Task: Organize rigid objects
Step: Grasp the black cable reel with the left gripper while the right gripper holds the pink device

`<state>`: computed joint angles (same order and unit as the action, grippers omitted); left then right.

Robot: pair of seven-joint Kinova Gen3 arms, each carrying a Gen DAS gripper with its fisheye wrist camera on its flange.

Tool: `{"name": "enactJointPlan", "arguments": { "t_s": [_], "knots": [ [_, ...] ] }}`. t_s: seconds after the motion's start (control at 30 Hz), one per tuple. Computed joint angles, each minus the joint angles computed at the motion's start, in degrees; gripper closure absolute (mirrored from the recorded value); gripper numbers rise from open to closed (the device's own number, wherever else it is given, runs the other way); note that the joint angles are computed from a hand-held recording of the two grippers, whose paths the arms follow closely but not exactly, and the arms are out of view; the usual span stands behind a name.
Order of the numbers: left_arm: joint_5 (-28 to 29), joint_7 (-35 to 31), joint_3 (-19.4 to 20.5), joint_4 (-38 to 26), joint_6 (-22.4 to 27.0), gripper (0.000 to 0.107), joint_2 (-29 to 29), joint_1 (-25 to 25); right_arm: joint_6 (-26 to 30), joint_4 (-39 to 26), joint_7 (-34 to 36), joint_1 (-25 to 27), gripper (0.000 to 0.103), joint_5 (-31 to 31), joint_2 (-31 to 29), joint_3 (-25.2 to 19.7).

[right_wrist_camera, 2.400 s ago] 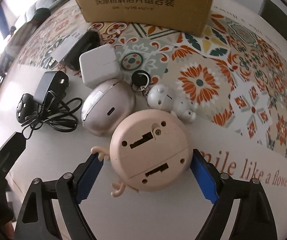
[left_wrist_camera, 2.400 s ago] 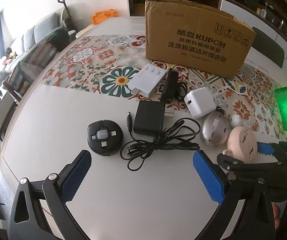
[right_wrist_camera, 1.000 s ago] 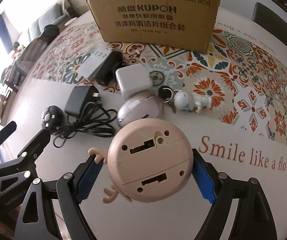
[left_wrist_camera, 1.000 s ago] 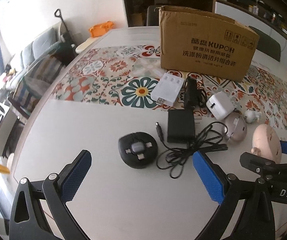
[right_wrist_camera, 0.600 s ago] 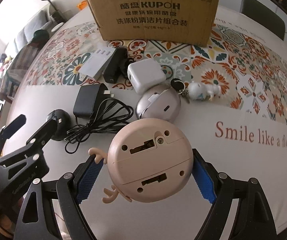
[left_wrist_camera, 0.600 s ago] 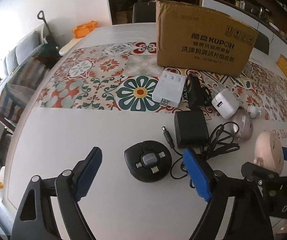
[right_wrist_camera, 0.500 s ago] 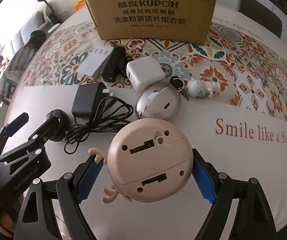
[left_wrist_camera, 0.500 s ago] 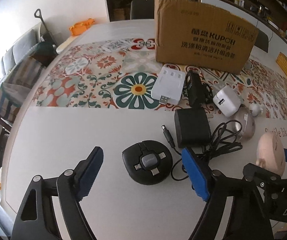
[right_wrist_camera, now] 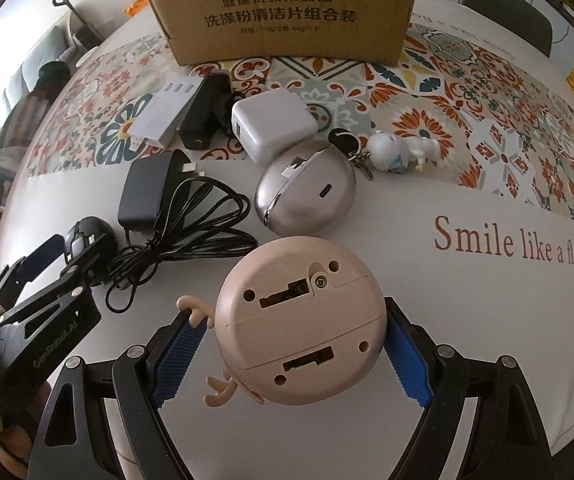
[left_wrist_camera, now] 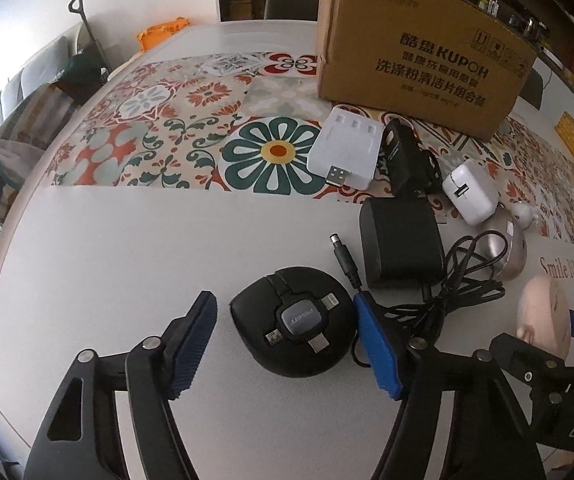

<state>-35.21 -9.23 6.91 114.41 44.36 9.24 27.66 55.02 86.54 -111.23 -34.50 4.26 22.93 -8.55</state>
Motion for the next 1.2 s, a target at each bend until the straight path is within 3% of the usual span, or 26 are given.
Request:
{"name": "enactJointPlan", "arguments": {
  "t_s": [0.3,0.5,0.8,1.2],
  "knots": [
    [-6.2,7.4,-0.1,1.9,0.4,0.046,0.7,3.0,0.1,-0.7,1.1,0.1,0.018,-0.3,1.2,-0.1],
    [-5.5,7.3,0.5,2.6,-0.3,0.046,-0.8,2.2,-0.8,0.3,1.5,0.2,0.018,-0.6,0.5,-0.1],
    [-4.0,4.3,2.7,0.1,3.3,0.046,-4.4,0.9,-2.9,1.3,1.9,0.8,0.018,-0.7,-2.3,-0.2],
    [-10.2,3.9,5.7,-5.7,8.1,0.046,-7.2,0.2,-7.1,1.2,0.2,1.4,0.018,1.8,-7.4,0.0]
  ]
}}
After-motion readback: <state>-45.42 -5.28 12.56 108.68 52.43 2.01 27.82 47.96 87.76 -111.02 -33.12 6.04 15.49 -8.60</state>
